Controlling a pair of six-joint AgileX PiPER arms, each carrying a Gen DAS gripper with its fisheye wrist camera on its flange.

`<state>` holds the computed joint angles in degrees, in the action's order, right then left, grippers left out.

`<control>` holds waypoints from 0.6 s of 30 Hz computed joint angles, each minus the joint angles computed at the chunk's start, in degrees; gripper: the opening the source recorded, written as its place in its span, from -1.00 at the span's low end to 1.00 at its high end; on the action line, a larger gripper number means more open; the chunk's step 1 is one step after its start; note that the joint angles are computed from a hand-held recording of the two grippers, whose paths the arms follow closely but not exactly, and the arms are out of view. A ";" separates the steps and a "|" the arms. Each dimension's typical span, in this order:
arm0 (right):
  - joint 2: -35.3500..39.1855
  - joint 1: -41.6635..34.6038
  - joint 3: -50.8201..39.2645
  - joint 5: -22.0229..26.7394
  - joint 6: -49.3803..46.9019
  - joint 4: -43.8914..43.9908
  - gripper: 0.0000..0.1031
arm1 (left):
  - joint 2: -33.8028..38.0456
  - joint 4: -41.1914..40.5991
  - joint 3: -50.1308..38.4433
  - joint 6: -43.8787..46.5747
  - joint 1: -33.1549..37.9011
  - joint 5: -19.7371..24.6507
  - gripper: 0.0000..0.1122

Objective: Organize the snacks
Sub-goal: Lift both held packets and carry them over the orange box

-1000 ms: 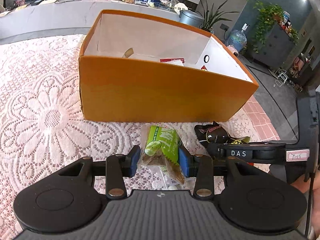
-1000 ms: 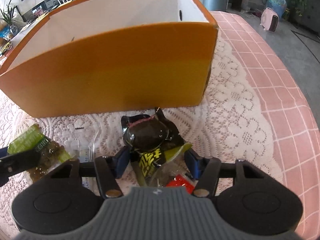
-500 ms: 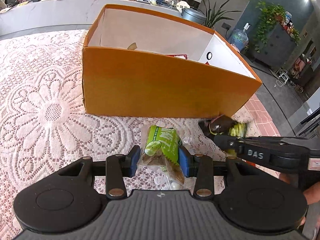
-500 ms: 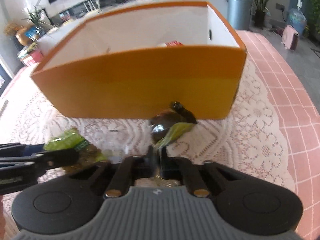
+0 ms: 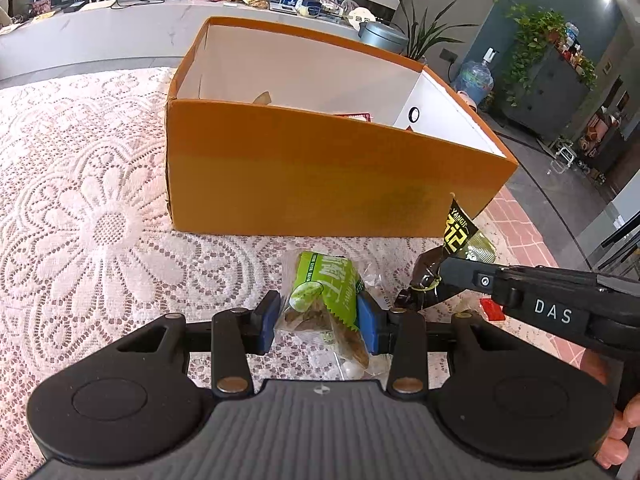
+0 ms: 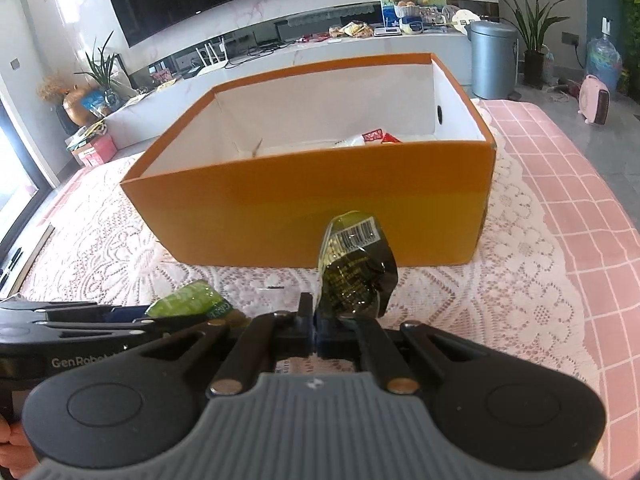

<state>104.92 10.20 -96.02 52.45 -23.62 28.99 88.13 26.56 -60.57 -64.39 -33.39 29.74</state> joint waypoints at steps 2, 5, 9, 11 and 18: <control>-0.67 -0.06 0.88 -0.40 -0.78 1.04 -1.00 | -0.49 0.11 0.25 -0.46 -0.07 0.15 -0.18; -2.71 -0.22 4.07 -2.57 -3.58 3.94 -1.00 | -1.64 0.16 0.69 -1.26 -0.17 0.43 -0.18; -6.08 -0.51 8.23 -4.60 -7.73 7.74 -1.00 | -3.52 1.60 0.33 -2.75 -1.31 1.92 -0.18; -7.21 -0.55 9.38 -4.39 -9.10 9.33 -1.00 | -4.94 3.49 0.21 -4.27 -2.38 3.24 -0.18; -11.97 0.05 11.35 -4.95 -8.08 9.27 -1.00 | -8.88 6.96 -1.62 -5.11 -3.63 7.63 -0.18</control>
<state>92.95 10.25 -84.67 47.50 -31.70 38.26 79.25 33.52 -62.19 -69.50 -37.02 37.37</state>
